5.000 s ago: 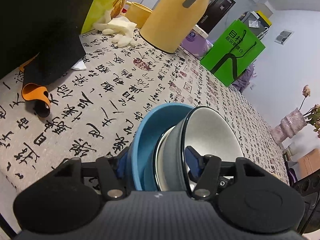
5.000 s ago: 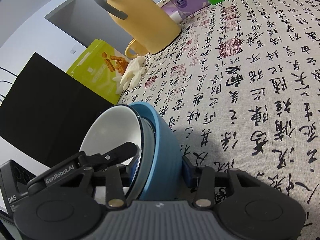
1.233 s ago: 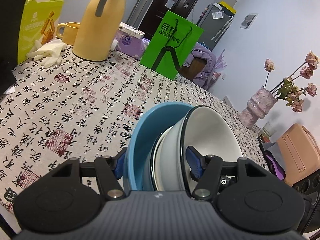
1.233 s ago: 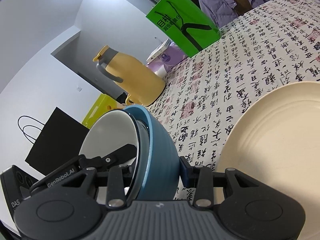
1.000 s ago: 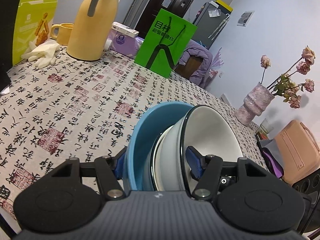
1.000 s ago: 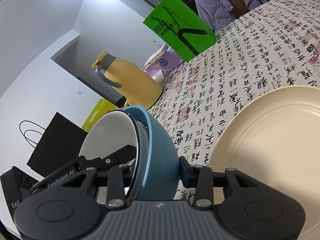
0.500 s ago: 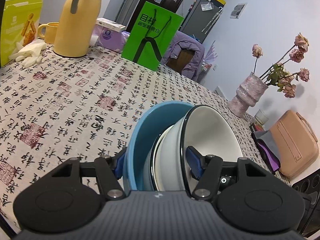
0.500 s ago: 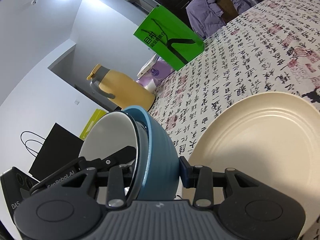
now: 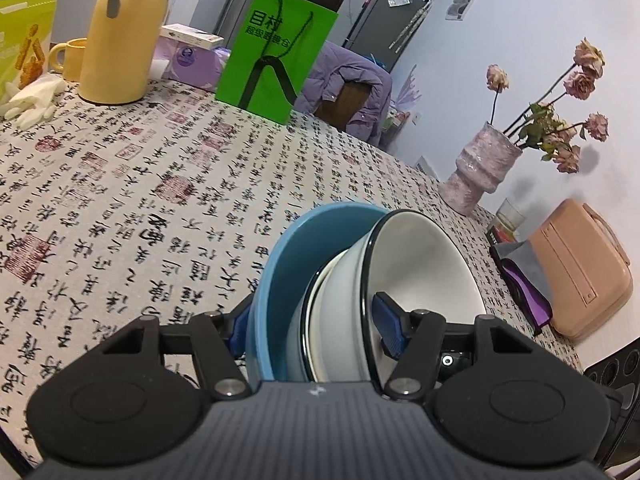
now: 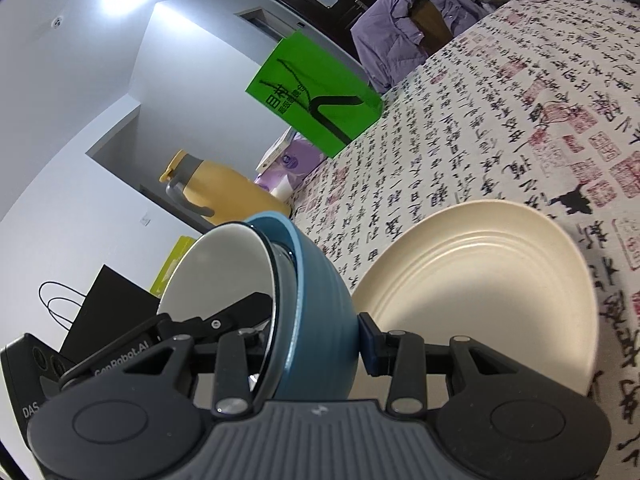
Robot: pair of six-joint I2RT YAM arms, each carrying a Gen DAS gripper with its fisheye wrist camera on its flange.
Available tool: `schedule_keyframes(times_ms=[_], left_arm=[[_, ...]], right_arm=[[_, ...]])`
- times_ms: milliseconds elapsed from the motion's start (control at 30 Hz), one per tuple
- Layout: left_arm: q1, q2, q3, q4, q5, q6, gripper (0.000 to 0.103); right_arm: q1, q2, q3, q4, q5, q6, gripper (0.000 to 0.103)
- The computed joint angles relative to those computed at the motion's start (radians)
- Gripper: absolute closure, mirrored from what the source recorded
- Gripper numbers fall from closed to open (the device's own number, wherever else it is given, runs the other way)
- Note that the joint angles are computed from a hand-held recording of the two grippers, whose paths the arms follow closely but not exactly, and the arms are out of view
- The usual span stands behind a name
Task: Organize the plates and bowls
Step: 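Lower the blue bowl stack onto the cream plate stack with both grippers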
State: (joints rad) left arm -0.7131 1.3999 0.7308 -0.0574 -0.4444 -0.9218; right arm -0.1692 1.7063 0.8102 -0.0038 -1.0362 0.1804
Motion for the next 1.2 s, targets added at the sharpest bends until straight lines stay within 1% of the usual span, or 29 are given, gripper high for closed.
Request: schedule_keyframes(times_ms=[600,833,1067,1200], left_arm=[[-0.030,0.147,0.092,0.027,0.029,-0.004,0.041],[-0.026,0.200,0.113,0.046,0.064,-0.011,0.041],[-0.022,0.224,0.125,0.060,0.087,-0.012,0.041],[-0.013,0.240,0.132,0.063,0.113,-0.021,0.041]], right_arm=[[-0.091,0.069,0.040,-0.064,-0.019,-0.068,0.066],[-0.108,0.104,0.060,-0.083,-0.005,-0.086,0.066],[-0.119,0.114,0.073,-0.093,0.007,-0.099,0.066],[-0.117,0.107,0.077,-0.118,0.037,-0.122,0.066]])
